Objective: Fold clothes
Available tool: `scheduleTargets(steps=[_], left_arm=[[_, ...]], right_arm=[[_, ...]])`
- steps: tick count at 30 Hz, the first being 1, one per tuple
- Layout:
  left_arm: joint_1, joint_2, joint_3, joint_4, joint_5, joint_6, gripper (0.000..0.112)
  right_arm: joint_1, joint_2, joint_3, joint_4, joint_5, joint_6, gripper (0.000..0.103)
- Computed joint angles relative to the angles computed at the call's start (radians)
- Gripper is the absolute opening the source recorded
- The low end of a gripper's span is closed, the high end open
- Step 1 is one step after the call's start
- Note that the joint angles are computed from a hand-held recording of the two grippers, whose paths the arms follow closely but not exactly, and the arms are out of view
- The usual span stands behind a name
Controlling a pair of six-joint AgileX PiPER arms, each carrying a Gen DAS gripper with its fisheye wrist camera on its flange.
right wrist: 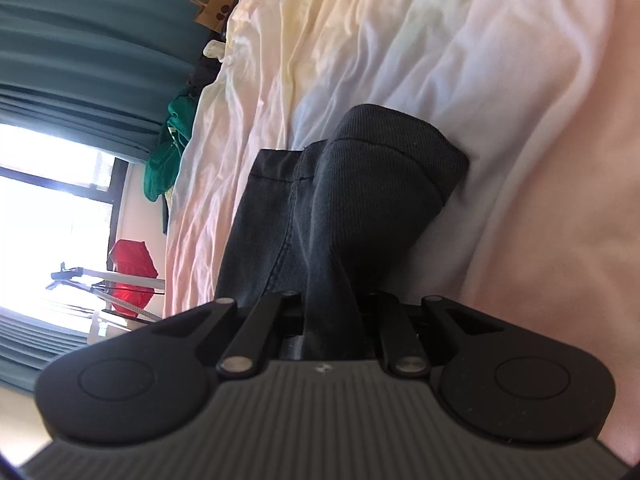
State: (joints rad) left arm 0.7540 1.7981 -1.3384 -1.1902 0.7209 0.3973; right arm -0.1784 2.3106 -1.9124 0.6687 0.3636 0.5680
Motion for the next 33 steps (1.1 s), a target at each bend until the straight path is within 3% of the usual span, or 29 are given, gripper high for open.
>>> scheduleTargets(steps=[1, 4, 11, 18, 22, 28, 33], left_arm=[[0.008, -0.012, 0.021, -0.013, 0.004, 0.021, 0.029], [-0.008, -0.062, 0.036, 0.094, 0.016, -0.048, 0.056], [-0.04, -0.149, -0.112, 0.583, 0.131, -0.365, 0.079], [-0.166, -0.255, -0.201, 0.922, 0.119, -0.486, 0.08], [-0.383, -0.256, -0.275, 1.234, 0.146, -0.702, 0.08], [-0.726, -0.156, -0.351, 1.537, 0.141, -0.895, 0.08], [-0.888, -0.019, -0.433, 1.594, 0.08, -0.968, 0.08]], right_arm=[[-0.002, 0.004, 0.005, 0.025, -0.004, -0.021, 0.011], [0.003, 0.016, -0.027, -0.028, 0.009, -0.02, 0.011], [0.004, 0.022, -0.048, -0.052, 0.024, -0.049, 0.011], [0.005, 0.029, -0.064, -0.032, -0.005, -0.069, 0.011], [0.008, 0.014, -0.049, -0.006, -0.034, -0.152, 0.011], [0.01, 0.008, -0.053, -0.02, -0.047, -0.189, 0.011], [0.009, 0.005, -0.047, -0.035, -0.045, -0.172, 0.011]])
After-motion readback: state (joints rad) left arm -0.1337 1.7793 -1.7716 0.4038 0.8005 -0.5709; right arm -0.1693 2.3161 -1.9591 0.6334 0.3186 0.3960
